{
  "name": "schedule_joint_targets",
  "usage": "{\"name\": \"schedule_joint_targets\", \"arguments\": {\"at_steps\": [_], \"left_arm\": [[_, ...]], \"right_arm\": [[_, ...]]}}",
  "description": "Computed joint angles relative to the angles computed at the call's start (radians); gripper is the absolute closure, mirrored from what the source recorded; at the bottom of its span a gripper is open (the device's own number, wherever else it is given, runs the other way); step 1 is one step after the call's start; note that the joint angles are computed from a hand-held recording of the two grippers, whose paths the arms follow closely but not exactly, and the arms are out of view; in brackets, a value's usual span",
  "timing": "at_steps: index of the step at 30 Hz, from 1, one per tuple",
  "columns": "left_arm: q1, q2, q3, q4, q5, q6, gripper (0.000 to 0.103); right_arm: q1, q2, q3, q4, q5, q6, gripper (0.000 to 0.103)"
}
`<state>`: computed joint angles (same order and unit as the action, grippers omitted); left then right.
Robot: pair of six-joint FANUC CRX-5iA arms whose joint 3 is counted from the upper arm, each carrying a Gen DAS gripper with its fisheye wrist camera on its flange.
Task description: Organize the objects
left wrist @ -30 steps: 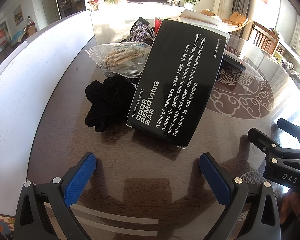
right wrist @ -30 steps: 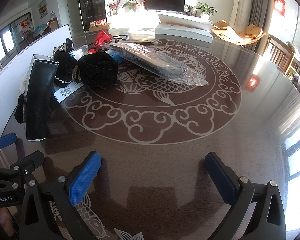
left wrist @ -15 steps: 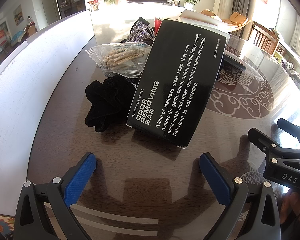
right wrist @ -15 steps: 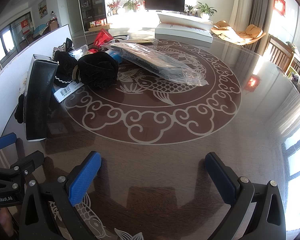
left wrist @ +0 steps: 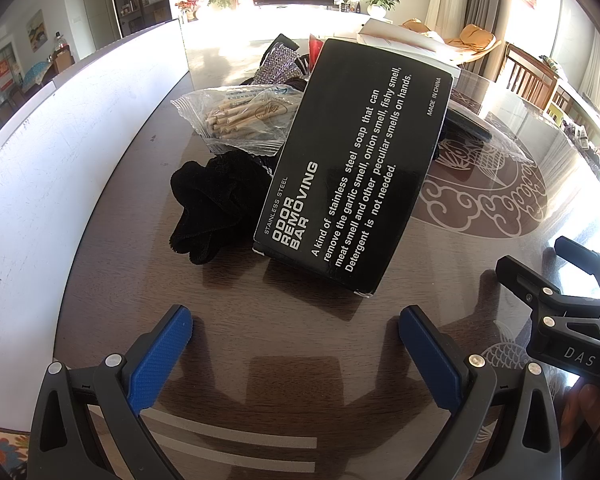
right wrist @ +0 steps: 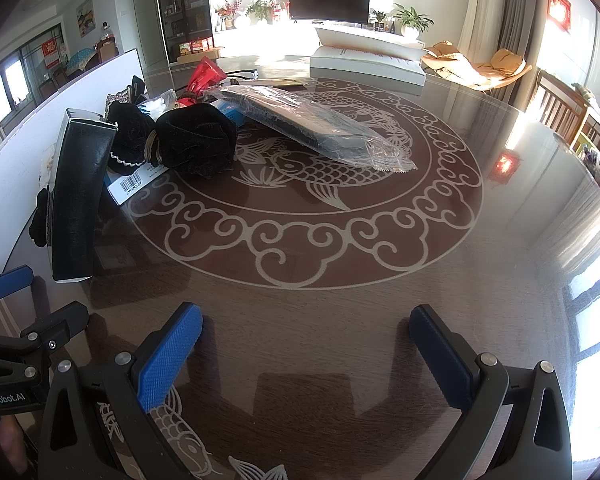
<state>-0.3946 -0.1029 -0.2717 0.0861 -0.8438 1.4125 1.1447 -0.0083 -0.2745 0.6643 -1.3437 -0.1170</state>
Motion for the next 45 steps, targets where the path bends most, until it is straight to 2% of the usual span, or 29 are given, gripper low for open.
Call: {"name": "schedule_joint_targets", "arguments": {"at_steps": [17,24,30,33,35,36,38,40,42,43,45], "left_arm": [[0.001,0.0,-0.001,-0.001,-0.003,-0.001,0.0],[0.033,-0.004,0.03,-0.092,-0.038,0.18,0.0],[0.041,-0.004,0.026,-0.095,-0.037,0.18,0.0],[0.052,-0.009,0.028,-0.107,-0.051,0.215,0.0],[0.087,-0.028,-0.004,-0.037,-0.032,0.176,0.0],[0.106,-0.042,-0.029,0.013,-0.019,0.142,0.0],[0.139,-0.065,-0.073,0.095,0.006,0.084,0.0],[0.135,-0.07,-0.081,0.124,0.024,0.081,0.0],[0.14,-0.075,-0.09,0.143,0.033,0.068,0.0],[0.143,-0.074,-0.091,0.148,0.032,0.065,0.0],[0.148,-0.074,-0.094,0.159,0.03,0.061,0.0]], "right_arm": [[0.0,0.0,0.0,0.0,0.0,0.0,0.0],[0.0,0.0,0.0,0.0,0.0,0.0,0.0],[0.0,0.0,0.0,0.0,0.001,0.0,0.0],[0.0,0.0,-0.001,0.0,0.001,0.0,0.0],[-0.002,-0.005,0.0,-0.005,0.008,0.007,0.0],[-0.006,-0.018,-0.002,-0.012,0.031,0.011,0.0],[-0.016,-0.103,-0.082,0.046,0.205,-0.077,0.0],[-0.036,-0.14,-0.117,0.151,0.33,-0.143,0.0],[-0.086,-0.136,-0.104,0.203,0.457,-0.125,0.0],[-0.117,-0.117,-0.073,0.172,0.513,-0.082,0.0],[-0.177,-0.047,0.043,-0.018,0.55,0.088,0.0]]}}
